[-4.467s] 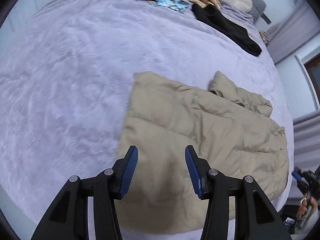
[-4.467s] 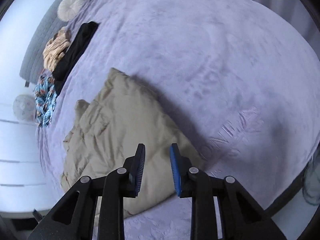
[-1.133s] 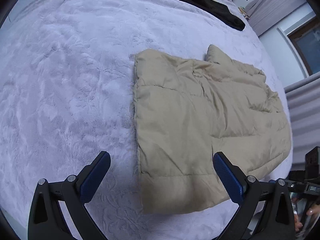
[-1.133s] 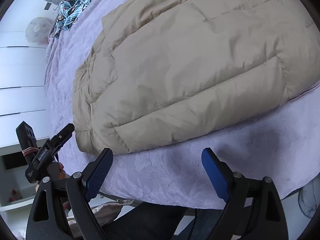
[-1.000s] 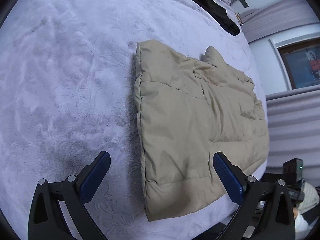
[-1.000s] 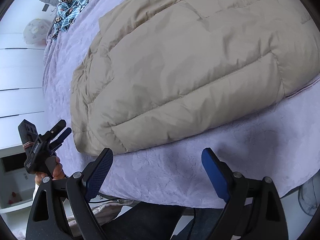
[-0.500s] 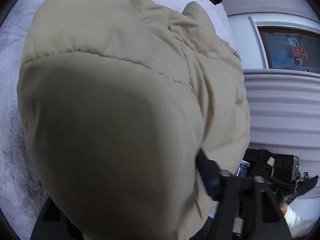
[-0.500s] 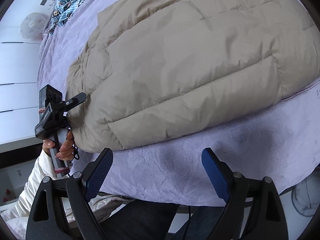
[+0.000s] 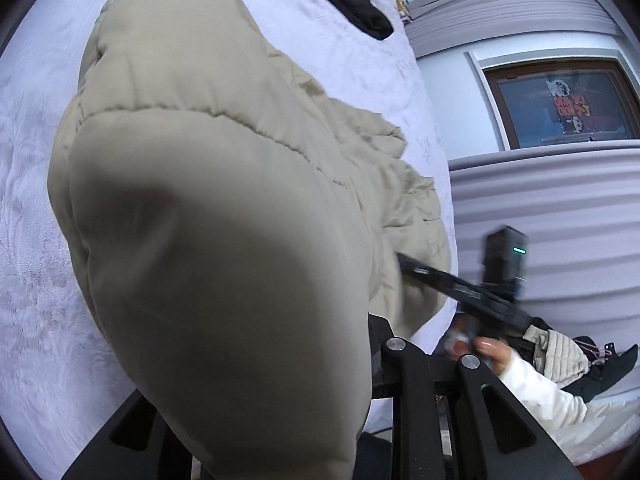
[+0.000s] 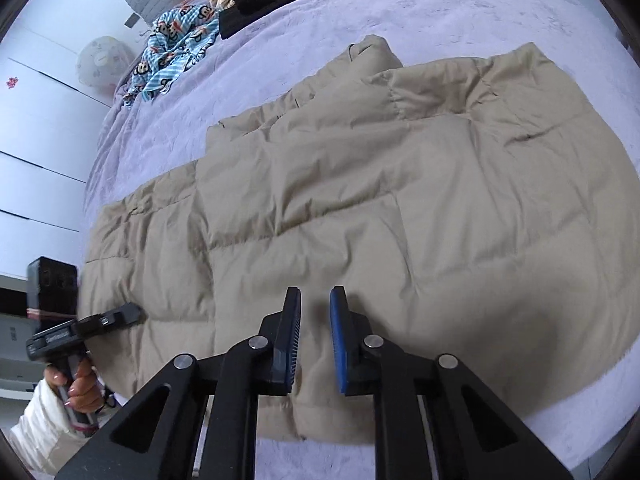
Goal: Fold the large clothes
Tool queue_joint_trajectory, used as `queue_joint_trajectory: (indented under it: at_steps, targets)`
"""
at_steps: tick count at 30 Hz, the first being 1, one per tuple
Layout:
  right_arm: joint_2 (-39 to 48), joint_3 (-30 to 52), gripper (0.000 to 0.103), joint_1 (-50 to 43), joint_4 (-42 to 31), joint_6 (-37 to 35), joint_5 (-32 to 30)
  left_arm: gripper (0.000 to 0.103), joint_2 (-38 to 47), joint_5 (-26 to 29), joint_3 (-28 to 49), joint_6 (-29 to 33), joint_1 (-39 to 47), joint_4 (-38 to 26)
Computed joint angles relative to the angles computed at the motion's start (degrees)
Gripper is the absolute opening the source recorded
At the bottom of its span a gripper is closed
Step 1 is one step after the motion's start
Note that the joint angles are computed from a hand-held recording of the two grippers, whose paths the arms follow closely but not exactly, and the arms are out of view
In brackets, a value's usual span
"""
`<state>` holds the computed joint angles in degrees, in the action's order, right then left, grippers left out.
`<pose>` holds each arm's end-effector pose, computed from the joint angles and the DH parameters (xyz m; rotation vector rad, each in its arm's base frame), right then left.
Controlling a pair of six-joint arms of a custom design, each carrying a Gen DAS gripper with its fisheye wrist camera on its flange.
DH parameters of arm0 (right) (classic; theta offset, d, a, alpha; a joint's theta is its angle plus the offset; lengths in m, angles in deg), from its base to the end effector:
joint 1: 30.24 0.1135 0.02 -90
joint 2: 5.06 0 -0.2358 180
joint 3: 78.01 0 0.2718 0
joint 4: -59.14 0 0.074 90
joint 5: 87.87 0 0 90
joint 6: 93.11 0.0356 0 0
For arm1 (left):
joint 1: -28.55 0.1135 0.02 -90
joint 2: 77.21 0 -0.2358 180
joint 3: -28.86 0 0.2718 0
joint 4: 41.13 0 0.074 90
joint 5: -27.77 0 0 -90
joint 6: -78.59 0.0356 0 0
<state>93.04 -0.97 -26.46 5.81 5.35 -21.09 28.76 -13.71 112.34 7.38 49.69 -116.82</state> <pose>0.3339 0.0361 0.1465 0.0362 2.8514 0.6240 0.3101 0.0913 0.1396 -0.1435 2.7195 -1.2194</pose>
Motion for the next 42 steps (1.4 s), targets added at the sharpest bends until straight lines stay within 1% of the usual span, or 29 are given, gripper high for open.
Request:
queue_joint_trajectory:
  at_steps: [2, 4, 5, 7, 10, 13, 15, 16, 18, 19, 20, 22, 23, 24, 26, 27, 28, 29, 30, 31, 32, 34, 35, 36, 37, 38, 40, 41, 42]
  targets:
    - [6.4, 2.0, 0.014, 0.2, 2.8, -0.5, -1.0, 0.028, -4.3, 0.2, -0.4, -3.2, -2.5, -0.2]
    - [11.3, 3.5, 0.012, -0.3, 4.6, -0.6, -2.7, 0.028, -8.7, -0.6, -1.1, -8.5, -7.1, 1.1]
    - [13.3, 4.1, 0.008, -0.5, 5.4, -0.6, -3.8, 0.028, -10.3, -1.5, -0.9, -11.3, -9.6, 2.0]
    - [16.6, 5.5, 0.007, -1.4, 5.9, -1.4, -5.9, 0.028, -12.1, -3.9, 0.3, -16.4, -14.9, 3.1]
    - [20.1, 7.5, 0.005, -2.8, 5.2, -3.0, -8.8, 0.028, -11.3, -7.9, 4.0, -23.9, -23.2, 5.4]
    - [22.8, 10.5, 0.005, -4.1, 1.8, -4.3, -11.5, 0.029, -7.4, -10.1, 10.9, -27.3, -29.7, 5.1]
    - [21.3, 11.2, 0.005, -6.4, -1.6, -6.0, -12.7, 0.031, -4.2, -11.4, 15.7, -28.3, -33.3, 4.5]
    - [19.4, 10.3, 0.005, -8.1, -2.2, -6.9, -13.5, 0.035, -2.1, -11.5, 18.4, -28.0, -35.0, 4.0]
    - [15.0, 8.2, 0.010, -13.1, -4.4, -10.1, -14.9, 0.071, 1.4, -7.3, 21.7, -28.4, -37.0, 5.0]
    - [12.6, 6.9, 0.010, -16.3, -5.6, -11.8, -15.2, 0.075, 4.6, -6.0, 24.4, -30.7, -38.3, 7.2]
    - [10.9, 6.0, 0.010, -18.9, -6.5, -13.0, -15.5, 0.077, 6.2, -4.3, 25.2, -32.2, -39.4, 9.5]
    - [7.6, 3.9, 0.010, -25.1, -8.5, -15.3, -15.6, 0.077, 10.5, -1.4, 27.8, -32.6, -41.3, 12.1]
    - [6.0, 2.7, 0.010, -28.6, -9.5, -16.4, -15.4, 0.077, 12.9, -0.1, 28.8, -33.8, -42.1, 13.8]
    - [5.0, 1.9, 0.010, -31.4, -10.4, -17.4, -15.4, 0.077, 14.0, 0.8, 28.5, -34.5, -42.7, 14.7]
    - [2.8, 0.1, 0.011, -36.9, -12.3, -19.3, -14.8, 0.077, 21.3, 0.2, 35.3, -36.4, -44.8, 13.9]
    - [1.5, -0.8, 0.013, -39.4, -13.4, -20.4, -14.3, 0.077, 23.4, -0.8, 36.9, -37.1, -45.7, 14.4]
    - [-0.1, -1.7, 0.026, -41.7, -14.7, -21.9, -13.7, 0.077, 23.2, -1.4, 35.6, -36.7, -46.4, 14.9]
    - [-1.8, -2.7, 0.057, -43.2, -15.6, -22.9, -13.3, 0.077, 24.6, -2.4, 37.2, -36.7, -47.2, 14.9]
    - [-4.3, -3.9, 0.074, -45.0, -16.6, -24.3, -13.2, 0.077, 26.7, -3.5, 39.9, -36.2, -48.0, 13.8]
    - [-6.6, -5.2, 0.089, -46.3, -17.3, -25.6, -14.0, 0.077, 30.3, -4.9, 45.6, -36.9, -49.0, 12.7]
    - [-8.7, -5.9, 0.088, -47.8, -18.9, -27.7, -15.3, 0.077, 32.5, -5.8, 48.3, -36.4, -49.4, 11.8]
    - [-11.4, -6.3, 0.088, -49.1, -23.6, -32.3, -18.2, 0.077, 33.4, -7.6, 50.8, -35.3, -50.7, 9.2]
    - [-12.0, -6.2, 0.088, -49.7, -25.5, -34.2, -19.4, 0.077, 35.7, -8.7, 54.4, -36.0, -51.7, 8.6]
    - [-12.3, -6.2, 0.088, -49.2, -26.8, -34.9, -20.5, 0.077, 36.6, -9.6, 56.9, -35.3, -51.9, 6.4]
    - [-12.2, -6.1, 0.088, -48.1, -27.5, -35.1, -21.5, 0.077, 37.9, -11.1, 60.1, -37.1, -53.7, 6.0]
    - [-11.3, -5.2, 0.088, -46.5, -26.7, -33.9, -22.2, 0.077, 37.5, -11.8, 60.4, -36.1, -53.1, 5.7]
    - [-12.1, -6.3, 0.088, -41.7, -21.9, -28.4, -21.6, 0.077, 32.4, -14.4, 54.9, -36.7, -53.3, 11.3]
    - [-13.2, -7.3, 0.088, -38.4, -18.0, -23.6, -19.7, 0.077, 28.1, -17.0, 50.5, -35.8, -52.7, 14.1]
    - [-12.7, -6.9, 0.088, -36.7, -15.8, -21.0, -18.0, 0.077, 24.0, -20.4, 45.5, -34.9, -52.0, 17.0]
